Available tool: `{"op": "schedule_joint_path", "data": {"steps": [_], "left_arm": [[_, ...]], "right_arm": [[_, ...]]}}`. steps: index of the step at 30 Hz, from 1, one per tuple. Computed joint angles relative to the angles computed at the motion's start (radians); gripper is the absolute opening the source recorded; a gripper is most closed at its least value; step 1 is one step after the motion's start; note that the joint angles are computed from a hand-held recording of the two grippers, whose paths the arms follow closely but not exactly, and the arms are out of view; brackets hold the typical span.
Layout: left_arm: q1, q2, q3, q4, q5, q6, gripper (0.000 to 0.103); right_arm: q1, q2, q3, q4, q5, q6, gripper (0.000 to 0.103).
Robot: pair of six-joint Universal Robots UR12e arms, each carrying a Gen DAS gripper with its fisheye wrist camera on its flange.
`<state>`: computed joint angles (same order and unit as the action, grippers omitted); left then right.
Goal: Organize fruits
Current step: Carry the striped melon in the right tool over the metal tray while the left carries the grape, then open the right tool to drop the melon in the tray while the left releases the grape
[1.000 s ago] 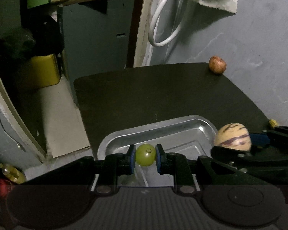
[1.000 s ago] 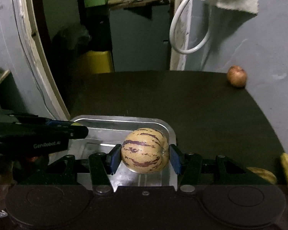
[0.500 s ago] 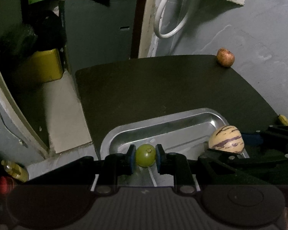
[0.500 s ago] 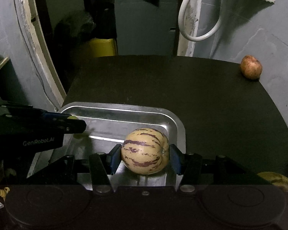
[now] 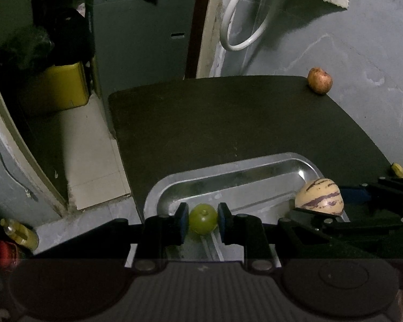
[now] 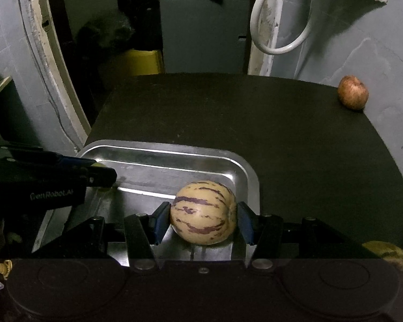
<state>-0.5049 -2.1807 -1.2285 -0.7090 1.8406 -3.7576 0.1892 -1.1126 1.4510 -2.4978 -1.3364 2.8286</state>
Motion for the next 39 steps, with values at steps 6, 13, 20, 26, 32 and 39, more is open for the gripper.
{"op": "schedule_joint_path", "data": {"steps": [6,13,20,26,32,39], "left_arm": [[0.001,0.000,0.002,0.010,-0.002,0.002,0.026],[-0.001,0.009,0.003,0.033,0.005,0.001,0.047],[-0.016,0.012,0.023,0.068,0.017,0.026,0.075],[-0.033,0.011,0.041,0.087,0.012,0.042,0.088],[-0.051,0.017,0.048,0.095,0.003,0.059,0.101],[-0.065,0.045,0.031,0.100,-0.044,0.049,0.103]], "right_arm": [[-0.003,-0.005,0.000,-0.015,0.008,0.011,0.058],[-0.007,-0.031,0.017,-0.033,0.015,0.005,0.065],[-0.031,-0.098,0.073,-0.074,0.041,0.030,0.086],[-0.056,-0.167,0.132,-0.099,0.030,0.080,0.097],[-0.075,-0.238,0.199,-0.131,0.006,0.122,0.102],[-0.099,-0.331,0.291,-0.170,-0.029,0.208,0.102]]}}
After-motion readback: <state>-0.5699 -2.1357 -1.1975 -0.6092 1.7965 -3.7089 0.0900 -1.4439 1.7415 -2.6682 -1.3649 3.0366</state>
